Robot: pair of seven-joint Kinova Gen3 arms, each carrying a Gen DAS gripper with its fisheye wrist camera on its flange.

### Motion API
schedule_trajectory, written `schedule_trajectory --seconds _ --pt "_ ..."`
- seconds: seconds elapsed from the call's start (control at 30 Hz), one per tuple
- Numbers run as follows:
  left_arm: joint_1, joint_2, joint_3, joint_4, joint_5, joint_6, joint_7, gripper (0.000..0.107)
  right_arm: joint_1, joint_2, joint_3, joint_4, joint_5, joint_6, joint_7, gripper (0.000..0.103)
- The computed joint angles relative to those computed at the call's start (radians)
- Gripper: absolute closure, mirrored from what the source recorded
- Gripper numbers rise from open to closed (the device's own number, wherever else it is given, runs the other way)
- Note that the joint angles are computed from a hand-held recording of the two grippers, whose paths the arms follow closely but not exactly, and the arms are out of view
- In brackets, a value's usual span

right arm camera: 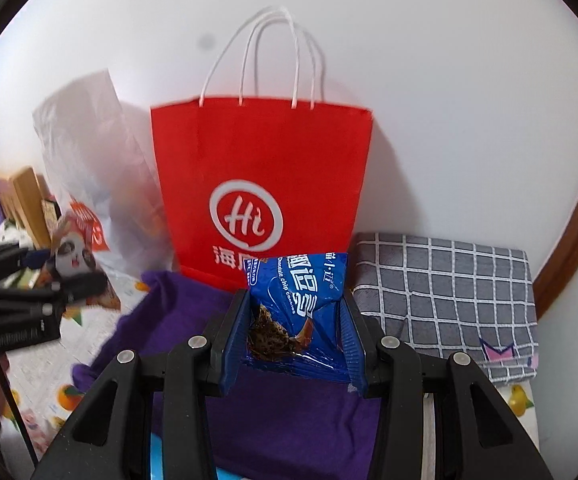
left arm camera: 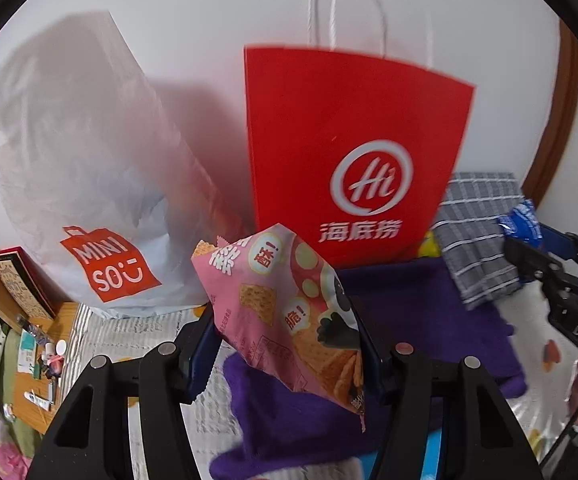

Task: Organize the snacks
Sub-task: 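Lift both held snacks and carry them over the purple towel, then open the left gripper over the towel while the right releases the blue packet beside it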

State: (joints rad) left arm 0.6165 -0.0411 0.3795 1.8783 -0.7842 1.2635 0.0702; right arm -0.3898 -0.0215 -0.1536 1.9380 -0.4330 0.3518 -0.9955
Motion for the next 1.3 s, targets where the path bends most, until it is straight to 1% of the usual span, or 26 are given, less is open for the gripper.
schedule_trajectory --seconds 0.07,0.13,0.17,0.2,0.27,0.3,0.33,0.43,0.6,0.67,0.93,0.97,1.17,1.3 --pt "-0.019 0.001 -0.022 0.015 0.013 -0.044 -0.023 0.050 0.017 0.030 -0.013 -0.014 0.003 0.005 -0.004 0.060" --pt "-0.037 0.002 -0.039 0.026 0.031 -0.090 -0.056 0.050 0.086 0.065 -0.061 -0.034 -0.058 0.029 0.051 0.060" --pt "-0.046 0.005 -0.045 0.030 0.039 -0.110 -0.077 0.050 0.100 0.084 -0.065 -0.047 -0.084 0.048 0.076 0.060" --pt "-0.051 0.011 -0.046 0.030 0.043 -0.116 -0.089 0.050 0.096 0.100 -0.054 -0.057 -0.093 0.064 0.089 0.060" --pt "-0.056 0.026 -0.051 0.033 0.049 -0.128 -0.102 0.050 0.055 0.122 -0.012 -0.068 -0.062 0.069 0.072 0.060" --pt "-0.058 0.029 -0.055 0.038 0.052 -0.138 -0.106 0.050 0.054 0.132 -0.013 -0.072 -0.040 0.071 0.060 0.060" --pt "-0.060 0.032 -0.060 0.044 0.060 -0.153 -0.110 0.050 0.073 0.143 -0.030 -0.081 -0.033 0.084 0.064 0.060" --pt "-0.068 0.045 -0.076 0.054 0.079 -0.188 -0.127 0.050 0.096 0.181 -0.044 -0.112 -0.022 0.140 0.074 0.060" --pt "-0.070 0.065 -0.094 0.056 0.102 -0.204 -0.138 0.050 0.082 0.227 -0.040 -0.158 0.058 0.199 0.003 0.060" --pt "-0.068 0.072 -0.098 0.056 0.104 -0.206 -0.143 0.050 0.090 0.243 -0.050 -0.171 0.066 0.221 0.009 0.060" --pt "-0.055 0.110 -0.118 0.045 0.128 -0.209 -0.165 0.050 0.040 0.275 -0.046 -0.188 0.175 0.243 -0.060 0.060" --pt "-0.056 0.129 -0.123 0.032 0.126 -0.215 -0.168 0.050 0.035 0.279 -0.044 -0.191 0.187 0.247 -0.072 0.060" --pt "-0.047 0.139 -0.145 0.025 0.144 -0.225 -0.197 0.050 0.046 0.284 -0.058 -0.193 0.187 0.265 -0.067 0.060" --pt "-0.042 0.150 -0.153 0.019 0.148 -0.227 -0.212 0.050 0.026 0.298 -0.053 -0.198 0.216 0.273 -0.087 0.060"
